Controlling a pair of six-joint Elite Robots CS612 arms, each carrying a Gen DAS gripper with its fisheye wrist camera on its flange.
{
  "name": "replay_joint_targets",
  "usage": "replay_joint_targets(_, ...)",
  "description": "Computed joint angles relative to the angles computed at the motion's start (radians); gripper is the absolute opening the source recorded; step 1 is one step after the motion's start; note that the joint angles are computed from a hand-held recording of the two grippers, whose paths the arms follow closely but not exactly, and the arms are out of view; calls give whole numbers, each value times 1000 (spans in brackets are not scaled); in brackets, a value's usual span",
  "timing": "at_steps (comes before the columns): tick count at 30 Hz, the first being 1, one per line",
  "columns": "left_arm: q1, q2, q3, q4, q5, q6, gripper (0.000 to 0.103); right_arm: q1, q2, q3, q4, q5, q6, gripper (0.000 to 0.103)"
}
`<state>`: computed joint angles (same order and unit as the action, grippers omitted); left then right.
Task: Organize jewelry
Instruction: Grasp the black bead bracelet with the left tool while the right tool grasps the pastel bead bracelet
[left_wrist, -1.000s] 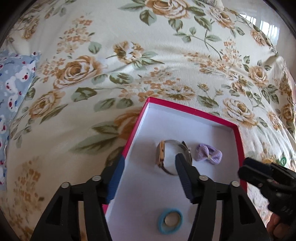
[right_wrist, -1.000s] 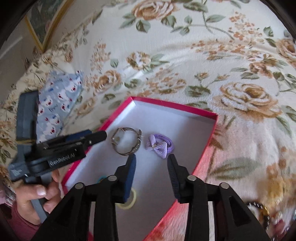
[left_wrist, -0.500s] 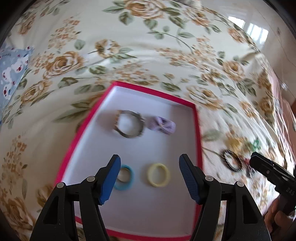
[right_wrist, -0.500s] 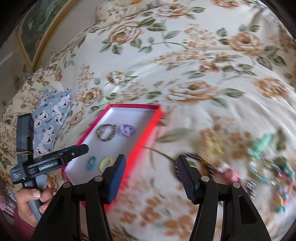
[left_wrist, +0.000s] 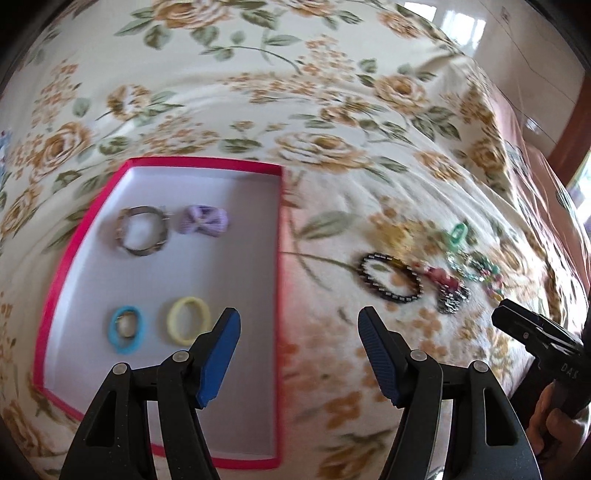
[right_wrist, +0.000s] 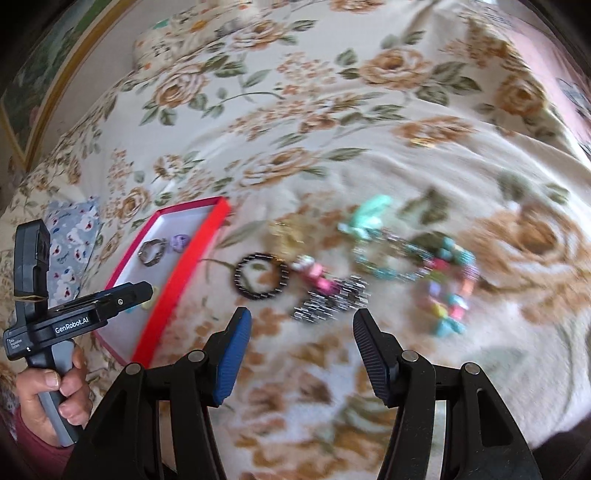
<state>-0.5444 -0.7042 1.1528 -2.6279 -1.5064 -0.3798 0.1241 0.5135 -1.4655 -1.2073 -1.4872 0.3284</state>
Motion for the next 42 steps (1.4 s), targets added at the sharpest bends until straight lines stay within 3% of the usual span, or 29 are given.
replay_joint_targets(12, -14, 68, -121, 90, -13, 55, 68, -30, 13, -54, 35, -45, 43, 59)
replay_joint_targets(20, -20, 123, -213, 139, -3, 78, 69, -43, -1, -38, 54, -143, 46, 59)
replay_joint_targets(26, -23, 191, -323, 192, -4, 99, 68, -50, -10, -1, 91, -164, 73, 51)
replay_joint_targets(33, -21, 296, -498, 346, -21, 152, 65, -46, -6, 36, 107, -185, 76, 51)
replay_joint_targets(34, -24, 300, -497, 328, -9, 168, 64, -42, -4, 36, 98, -195, 73, 46)
replay_joint_targets(36, -24, 305, -497, 304, -16, 187, 54, -42, -2, 34, 92, -199, 73, 25)
replay_joint_targets(37, -23, 307, -498, 298, -25, 190, 43, -46, 2, 27, 89, -187, 83, 12)
replay_joint_targets(38, -21, 308, -500, 293, -36, 192, 26, -50, 5, 22, 86, -173, 94, 10)
replay_joint_targets(40, -14, 311, -505, 286, -70, 184, 7, -52, 8, 16, 75, -166, 105, 10)
replay_joint_targets(42, -6, 305, -491, 266, -106, 168, 7, -50, 10, 9, 56, -162, 102, 10)
